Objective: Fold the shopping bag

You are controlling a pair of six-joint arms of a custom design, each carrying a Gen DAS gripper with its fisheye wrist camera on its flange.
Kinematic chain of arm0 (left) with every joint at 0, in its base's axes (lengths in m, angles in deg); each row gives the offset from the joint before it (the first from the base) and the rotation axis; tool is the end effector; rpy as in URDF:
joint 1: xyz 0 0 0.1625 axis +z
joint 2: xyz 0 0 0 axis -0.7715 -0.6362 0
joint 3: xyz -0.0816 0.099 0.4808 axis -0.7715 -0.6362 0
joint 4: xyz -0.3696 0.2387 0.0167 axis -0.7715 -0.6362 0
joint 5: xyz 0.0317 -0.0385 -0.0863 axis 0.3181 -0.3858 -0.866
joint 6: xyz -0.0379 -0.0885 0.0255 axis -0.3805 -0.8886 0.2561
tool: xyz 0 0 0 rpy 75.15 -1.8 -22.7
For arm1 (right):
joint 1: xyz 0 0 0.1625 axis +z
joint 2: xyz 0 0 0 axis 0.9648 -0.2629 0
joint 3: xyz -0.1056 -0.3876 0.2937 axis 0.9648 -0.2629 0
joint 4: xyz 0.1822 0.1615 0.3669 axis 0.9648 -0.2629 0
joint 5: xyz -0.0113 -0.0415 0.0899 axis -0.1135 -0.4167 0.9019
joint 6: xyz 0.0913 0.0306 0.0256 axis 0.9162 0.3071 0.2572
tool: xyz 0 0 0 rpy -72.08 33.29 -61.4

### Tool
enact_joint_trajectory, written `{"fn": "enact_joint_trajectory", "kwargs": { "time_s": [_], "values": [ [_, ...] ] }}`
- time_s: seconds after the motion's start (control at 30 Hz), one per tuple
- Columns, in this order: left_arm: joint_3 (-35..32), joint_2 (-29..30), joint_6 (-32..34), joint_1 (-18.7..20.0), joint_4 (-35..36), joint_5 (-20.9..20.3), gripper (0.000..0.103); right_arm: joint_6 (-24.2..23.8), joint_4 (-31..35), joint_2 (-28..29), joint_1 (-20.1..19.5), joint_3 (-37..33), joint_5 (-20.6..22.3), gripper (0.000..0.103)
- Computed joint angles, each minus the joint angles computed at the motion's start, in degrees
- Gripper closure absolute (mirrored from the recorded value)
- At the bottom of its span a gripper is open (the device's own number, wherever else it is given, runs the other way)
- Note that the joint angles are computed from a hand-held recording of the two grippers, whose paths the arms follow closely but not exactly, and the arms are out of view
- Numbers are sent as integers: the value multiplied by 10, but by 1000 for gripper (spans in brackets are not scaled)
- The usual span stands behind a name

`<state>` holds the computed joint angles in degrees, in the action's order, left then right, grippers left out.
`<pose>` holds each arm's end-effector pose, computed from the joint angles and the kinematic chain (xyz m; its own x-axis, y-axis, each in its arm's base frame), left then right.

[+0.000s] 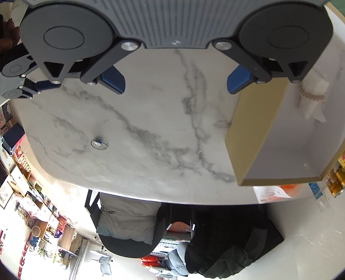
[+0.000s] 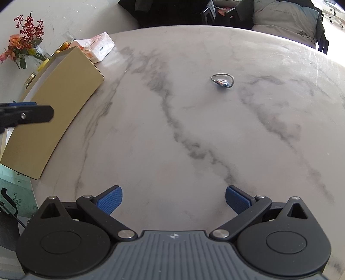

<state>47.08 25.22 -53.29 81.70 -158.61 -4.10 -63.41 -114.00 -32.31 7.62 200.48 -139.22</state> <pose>-0.3296 -0.4510 0.0457 -0.6760 -0.2682 -0.6863 0.2408 0.7999 -0.5497 0.0346 -0.5822 0.2302 -0.7201 -0.6371 0.2750 -0.6509 0.7575 0.0503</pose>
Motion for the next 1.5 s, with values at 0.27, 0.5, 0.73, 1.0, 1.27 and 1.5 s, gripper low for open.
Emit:
{"fn": "enact_joint_trajectory", "kwargs": {
  "time_s": [0.27, 0.5, 0.73, 1.0, 1.27, 1.5],
  "values": [
    [4, 50, 52, 20, -83, -17, 3, -17, -25, -1, -2, 9, -4, 1],
    [-7, 88, 51, 45, -75, 15, 2, 8, -139, 9, -9, 32, 3, 0],
    [0, 119, 117, 61, -203, 34, 1, -4, -292, 30, -17, 77, 15, 0],
    [0, 151, 187, 65, -299, 69, 0, -40, -390, 41, -36, 112, 58, 0],
    [2, 173, 217, 66, -364, 99, 0, -34, -463, 68, -31, 110, 43, 0],
    [4, 194, 256, 70, -428, 133, 0, -32, -537, 94, -32, 114, 39, 0]
  ]
}}
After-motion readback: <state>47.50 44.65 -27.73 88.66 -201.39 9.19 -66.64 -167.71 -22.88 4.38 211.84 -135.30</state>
